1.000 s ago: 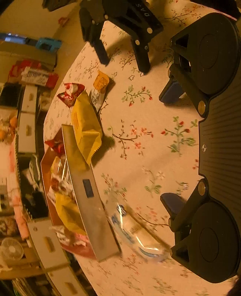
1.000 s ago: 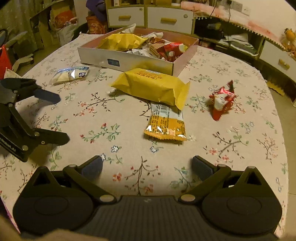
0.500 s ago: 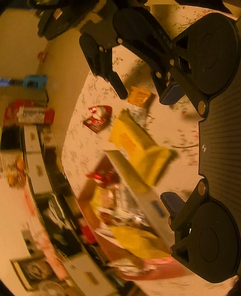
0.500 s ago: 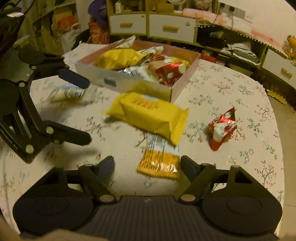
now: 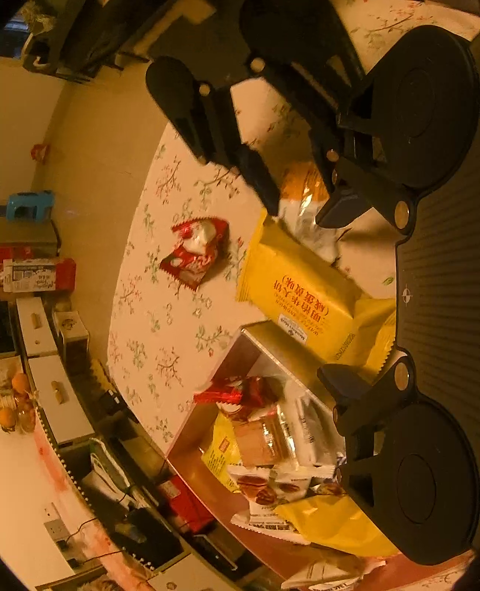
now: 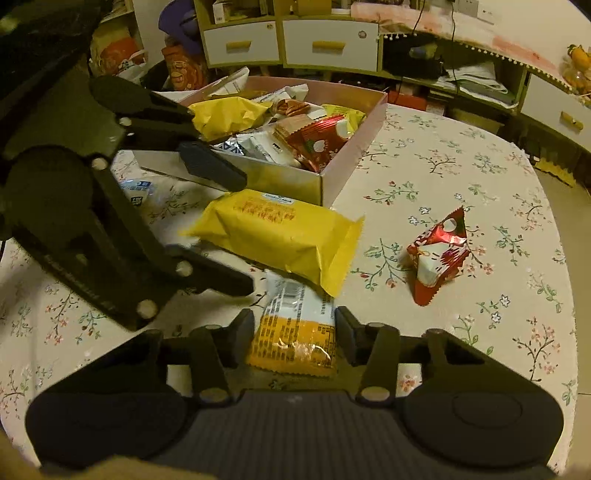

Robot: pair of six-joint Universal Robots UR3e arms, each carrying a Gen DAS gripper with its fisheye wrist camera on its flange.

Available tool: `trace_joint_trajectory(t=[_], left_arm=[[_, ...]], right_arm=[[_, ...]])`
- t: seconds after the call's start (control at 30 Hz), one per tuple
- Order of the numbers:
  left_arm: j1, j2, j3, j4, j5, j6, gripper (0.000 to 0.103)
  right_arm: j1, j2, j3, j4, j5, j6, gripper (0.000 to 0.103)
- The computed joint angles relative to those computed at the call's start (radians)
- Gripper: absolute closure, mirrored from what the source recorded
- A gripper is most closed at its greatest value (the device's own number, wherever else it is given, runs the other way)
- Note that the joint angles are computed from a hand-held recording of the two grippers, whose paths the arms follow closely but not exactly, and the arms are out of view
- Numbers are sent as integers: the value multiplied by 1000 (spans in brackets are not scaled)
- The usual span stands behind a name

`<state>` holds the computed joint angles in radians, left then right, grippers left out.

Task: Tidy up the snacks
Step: 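Grasp the large yellow cake packet with the left tool while the right tool grasps the small barcode packet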

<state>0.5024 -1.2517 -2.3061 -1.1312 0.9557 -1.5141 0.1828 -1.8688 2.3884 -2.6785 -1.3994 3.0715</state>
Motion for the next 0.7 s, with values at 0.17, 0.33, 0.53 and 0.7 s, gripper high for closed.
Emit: trace_joint_trajectory(t=[0.17, 0.33, 0.53, 0.7], left_arm=[[-42, -30, -4, 85, 23, -87, 41], [-23, 27, -62, 129, 30, -90, 63], [74, 188, -120, -3, 20, -10, 68], [185, 324, -120, -192, 37, 76, 68]], right_arm=[[-15, -5, -11, 29, 16, -16, 63], [9, 8, -32, 42, -14, -19, 63], [13, 4, -45, 63, -26, -18, 64], [26, 4, -54, 73, -40, -25, 64]])
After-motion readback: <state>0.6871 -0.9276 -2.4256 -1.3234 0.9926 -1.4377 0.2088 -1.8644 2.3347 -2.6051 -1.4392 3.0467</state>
